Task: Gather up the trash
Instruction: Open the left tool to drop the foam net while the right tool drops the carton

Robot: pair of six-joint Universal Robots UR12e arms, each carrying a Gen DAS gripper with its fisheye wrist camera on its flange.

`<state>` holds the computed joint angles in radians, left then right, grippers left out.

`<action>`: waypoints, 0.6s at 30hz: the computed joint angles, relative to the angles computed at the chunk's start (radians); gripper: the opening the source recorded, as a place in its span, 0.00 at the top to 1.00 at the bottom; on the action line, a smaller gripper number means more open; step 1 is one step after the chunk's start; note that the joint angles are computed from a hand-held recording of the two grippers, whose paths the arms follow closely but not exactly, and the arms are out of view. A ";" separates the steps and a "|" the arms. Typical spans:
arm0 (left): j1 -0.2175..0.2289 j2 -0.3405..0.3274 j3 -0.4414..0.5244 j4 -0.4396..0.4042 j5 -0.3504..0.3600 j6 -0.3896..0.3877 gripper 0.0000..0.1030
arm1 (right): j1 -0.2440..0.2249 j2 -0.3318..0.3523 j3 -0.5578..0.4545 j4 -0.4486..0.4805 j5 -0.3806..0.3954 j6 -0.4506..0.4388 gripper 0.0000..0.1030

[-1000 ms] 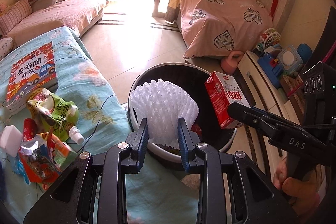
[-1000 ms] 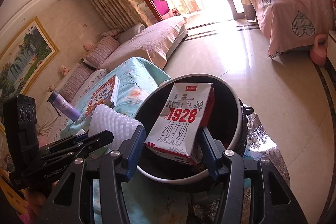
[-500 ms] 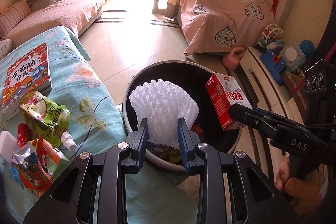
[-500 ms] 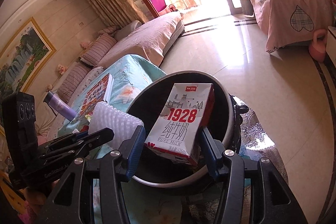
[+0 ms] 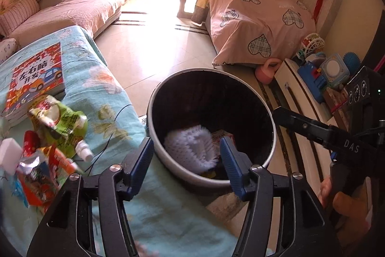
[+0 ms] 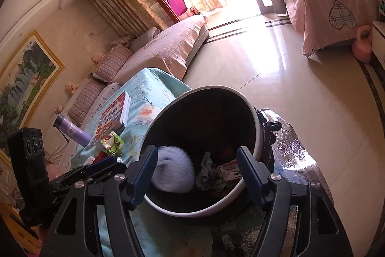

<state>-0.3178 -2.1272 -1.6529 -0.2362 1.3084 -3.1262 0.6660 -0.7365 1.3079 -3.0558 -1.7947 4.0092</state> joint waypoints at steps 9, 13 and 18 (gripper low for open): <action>0.054 0.088 -0.197 0.154 -0.005 -0.081 0.34 | 0.054 0.015 0.001 -0.089 -0.034 0.025 0.03; 0.088 0.130 -0.286 0.203 0.014 -0.092 0.34 | 0.081 0.040 -0.034 -0.092 -0.007 0.013 0.03; 0.141 0.174 -0.369 0.240 0.013 -0.112 0.34 | 0.117 0.080 -0.105 -0.069 0.000 -0.030 0.03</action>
<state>-0.1771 -1.9529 -2.0219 0.0035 1.3216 -3.2381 0.7834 -0.6563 1.2026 -3.1250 -1.7942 3.9794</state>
